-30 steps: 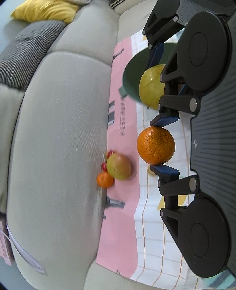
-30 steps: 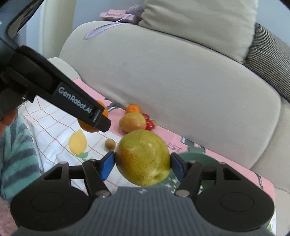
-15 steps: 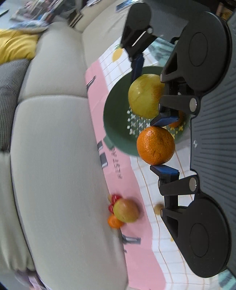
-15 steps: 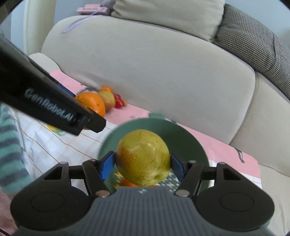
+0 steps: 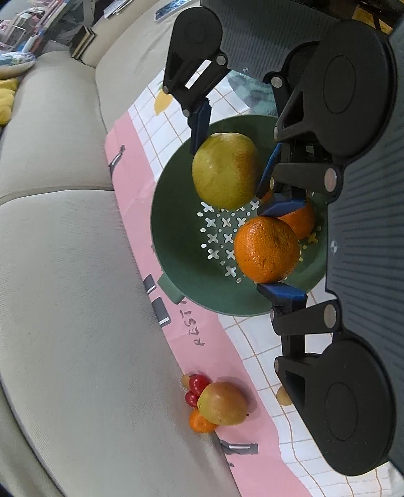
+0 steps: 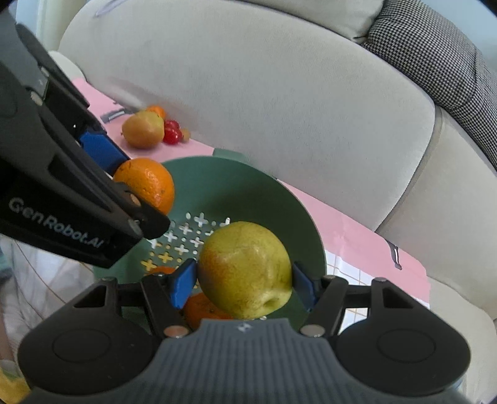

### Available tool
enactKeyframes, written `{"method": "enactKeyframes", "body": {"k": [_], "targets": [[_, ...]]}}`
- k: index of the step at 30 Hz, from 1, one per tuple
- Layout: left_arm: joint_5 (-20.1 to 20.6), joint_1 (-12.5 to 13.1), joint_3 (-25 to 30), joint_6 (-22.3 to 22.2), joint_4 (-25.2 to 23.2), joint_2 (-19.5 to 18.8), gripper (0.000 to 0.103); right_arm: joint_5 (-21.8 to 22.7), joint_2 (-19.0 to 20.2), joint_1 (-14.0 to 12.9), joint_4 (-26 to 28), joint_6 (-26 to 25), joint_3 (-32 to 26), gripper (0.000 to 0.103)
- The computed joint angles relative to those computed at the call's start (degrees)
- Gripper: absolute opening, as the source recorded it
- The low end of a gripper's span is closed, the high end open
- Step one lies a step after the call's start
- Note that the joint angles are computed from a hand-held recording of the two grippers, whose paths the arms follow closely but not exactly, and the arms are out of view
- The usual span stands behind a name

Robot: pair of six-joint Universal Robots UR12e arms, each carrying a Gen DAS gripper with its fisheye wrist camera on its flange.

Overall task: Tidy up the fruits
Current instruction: 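Carry the tangerine and green pear over the colander with both tools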

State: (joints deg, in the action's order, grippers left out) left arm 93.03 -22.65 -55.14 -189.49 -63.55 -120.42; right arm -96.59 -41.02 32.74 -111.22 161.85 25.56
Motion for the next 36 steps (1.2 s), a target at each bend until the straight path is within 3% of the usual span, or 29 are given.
{"method": "enactKeyframes", "body": {"k": [11, 22, 31, 36], "targets": [[-0.7, 0.2, 4.5, 3.1, -5.9, -3.1, 0.051, 2.5, 4.0, -0.6, 6.9, -4.1, -7.2, 0.064], [-0.9, 0.5, 7.2, 3.8, -10.4, -5.0, 0.051, 3.0, 5.3, -1.0, 9.2, -2.8, -9.2, 0.064], [-1.0, 0.6, 9.5, 4.5, -13.8, -6.5, 0.051, 2.5, 8.0, -0.9, 13.6, -2.1, -14.2, 0.063], [-1.5, 0.6, 10.8, 5.0, -15.6, -7.4, 0.051, 1.0, 8.0, -0.5, 12.9, -3.2, -13.6, 0.063]]}}
